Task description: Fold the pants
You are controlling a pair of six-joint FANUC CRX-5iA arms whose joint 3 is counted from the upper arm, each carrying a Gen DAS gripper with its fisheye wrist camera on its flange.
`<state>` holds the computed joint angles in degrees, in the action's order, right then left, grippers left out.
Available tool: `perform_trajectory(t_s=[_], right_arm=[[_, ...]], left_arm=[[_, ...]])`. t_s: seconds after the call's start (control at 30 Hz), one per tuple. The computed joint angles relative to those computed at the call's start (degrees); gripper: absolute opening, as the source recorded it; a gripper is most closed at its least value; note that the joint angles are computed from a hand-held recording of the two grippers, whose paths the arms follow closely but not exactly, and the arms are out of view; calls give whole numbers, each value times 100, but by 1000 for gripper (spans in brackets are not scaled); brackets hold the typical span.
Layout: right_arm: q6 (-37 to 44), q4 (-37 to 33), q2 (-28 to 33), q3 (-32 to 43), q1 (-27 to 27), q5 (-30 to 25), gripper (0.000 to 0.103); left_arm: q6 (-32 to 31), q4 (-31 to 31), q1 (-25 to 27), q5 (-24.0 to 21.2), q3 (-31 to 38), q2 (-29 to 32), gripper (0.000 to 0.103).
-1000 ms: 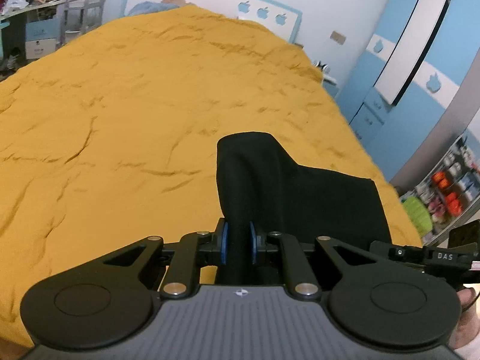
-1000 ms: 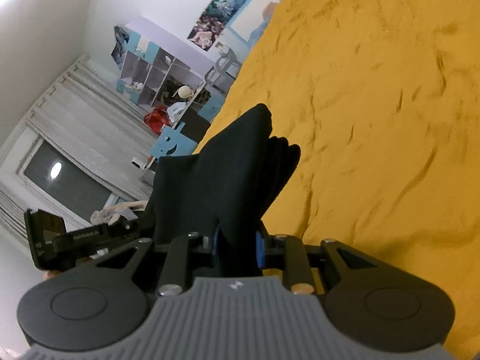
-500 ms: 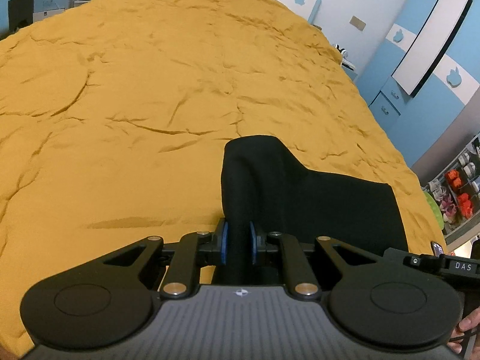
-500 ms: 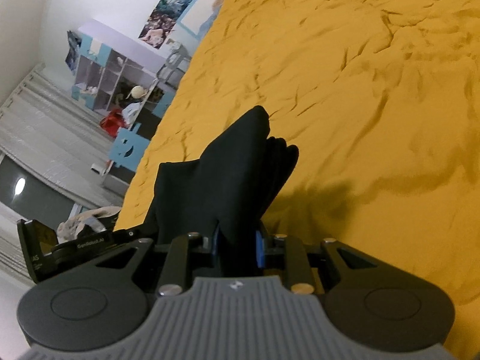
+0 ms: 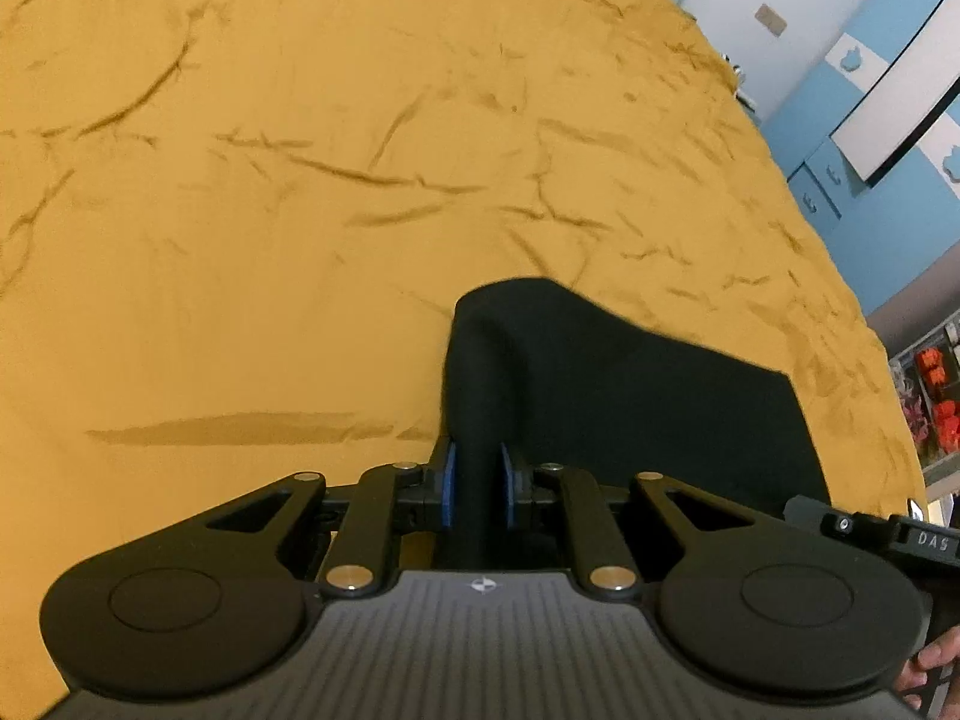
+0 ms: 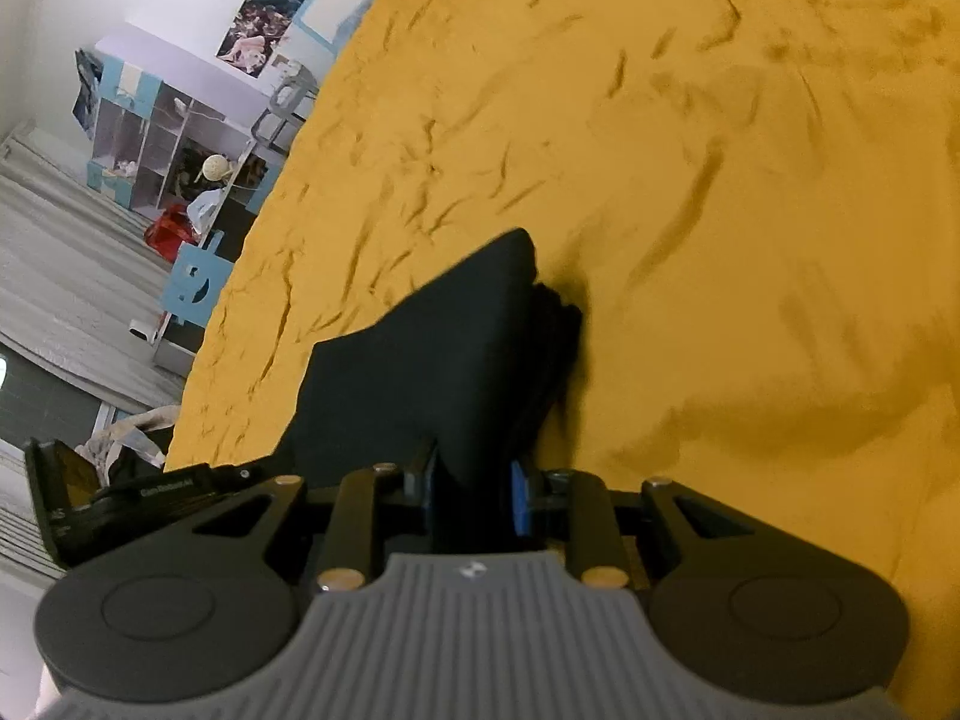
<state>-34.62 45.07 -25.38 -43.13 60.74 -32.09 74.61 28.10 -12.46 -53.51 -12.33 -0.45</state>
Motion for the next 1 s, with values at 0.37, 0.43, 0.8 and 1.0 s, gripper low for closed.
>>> perform_trajectory(t_s=[0.37, 0.43, 0.8, 1.0], right_arm=[[1713, 99, 346, 986, 285, -1753, 23], [1853, 243, 468, 1053, 36, -1425, 16], [2374, -338, 1198, 1278, -502, -1330, 0], [2512, -189, 1291, 1525, -196, -2016, 2]], left_arm=[[-626, 539, 162, 438, -123, -281, 23], [-731, 650, 51, 564, -104, -174, 23], [-74, -122, -301, 1042, 337, 546, 19], [261, -616, -342, 1041, 410, 353, 19]])
